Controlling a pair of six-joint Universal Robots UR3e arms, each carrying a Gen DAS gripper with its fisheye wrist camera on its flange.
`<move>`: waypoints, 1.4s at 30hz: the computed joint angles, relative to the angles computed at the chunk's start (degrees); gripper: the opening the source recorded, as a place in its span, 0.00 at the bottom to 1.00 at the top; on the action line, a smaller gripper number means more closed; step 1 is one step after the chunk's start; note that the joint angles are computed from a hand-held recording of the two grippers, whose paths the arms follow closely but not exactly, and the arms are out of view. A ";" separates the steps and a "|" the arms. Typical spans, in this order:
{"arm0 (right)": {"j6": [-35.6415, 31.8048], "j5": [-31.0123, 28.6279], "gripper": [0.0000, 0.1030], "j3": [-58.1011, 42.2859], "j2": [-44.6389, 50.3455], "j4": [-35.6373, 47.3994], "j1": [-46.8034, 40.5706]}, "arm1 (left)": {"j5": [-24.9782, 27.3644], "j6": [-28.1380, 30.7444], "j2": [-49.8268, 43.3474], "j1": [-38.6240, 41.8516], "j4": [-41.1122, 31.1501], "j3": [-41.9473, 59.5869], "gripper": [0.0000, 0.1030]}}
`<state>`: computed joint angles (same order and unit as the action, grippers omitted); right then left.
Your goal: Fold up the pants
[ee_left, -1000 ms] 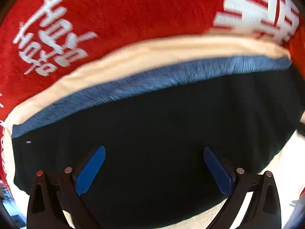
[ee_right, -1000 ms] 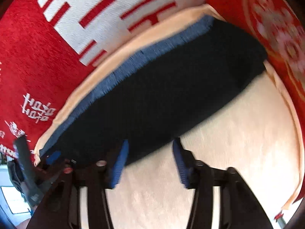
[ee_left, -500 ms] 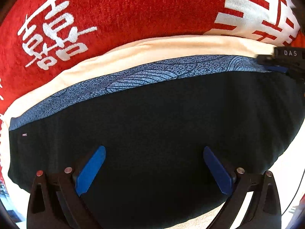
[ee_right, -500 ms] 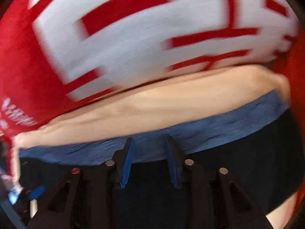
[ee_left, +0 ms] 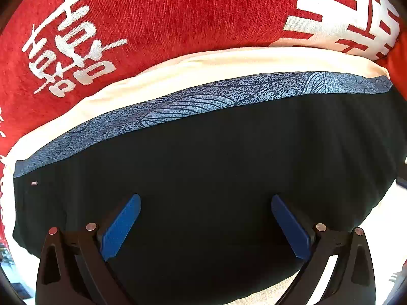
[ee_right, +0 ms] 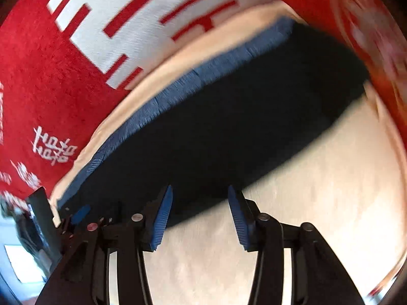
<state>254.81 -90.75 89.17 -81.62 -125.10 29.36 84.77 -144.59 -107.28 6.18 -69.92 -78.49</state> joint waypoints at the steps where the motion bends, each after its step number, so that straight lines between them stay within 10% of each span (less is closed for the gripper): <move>1: 3.10 0.11 0.48 2.52 -0.98 -2.24 0.50 | 0.03 -0.01 0.01 -0.04 0.19 -0.08 1.00; 7: 10.34 1.54 0.48 18.04 -6.21 -18.31 -3.54 | 0.39 -0.60 0.12 -0.41 -0.70 0.50 1.00; 9: 8.43 4.14 0.25 20.91 -8.89 -19.70 -7.12 | 0.75 -0.91 1.49 -0.77 -1.04 -0.41 1.00; 12: 6.52 4.30 0.20 19.18 -7.88 -17.88 -7.30 | 1.00 -0.33 2.29 -0.81 -0.40 -1.48 1.00; 34: 6.58 3.45 0.40 10.93 -5.33 -5.96 0.87 | 1.99 1.33 13.15 -0.67 -8.99 -4.18 1.00; 42: 2.56 5.11 0.40 3.37 0.36 -7.73 3.06 | 5.27 6.07 15.19 12.51 -6.98 -2.42 1.00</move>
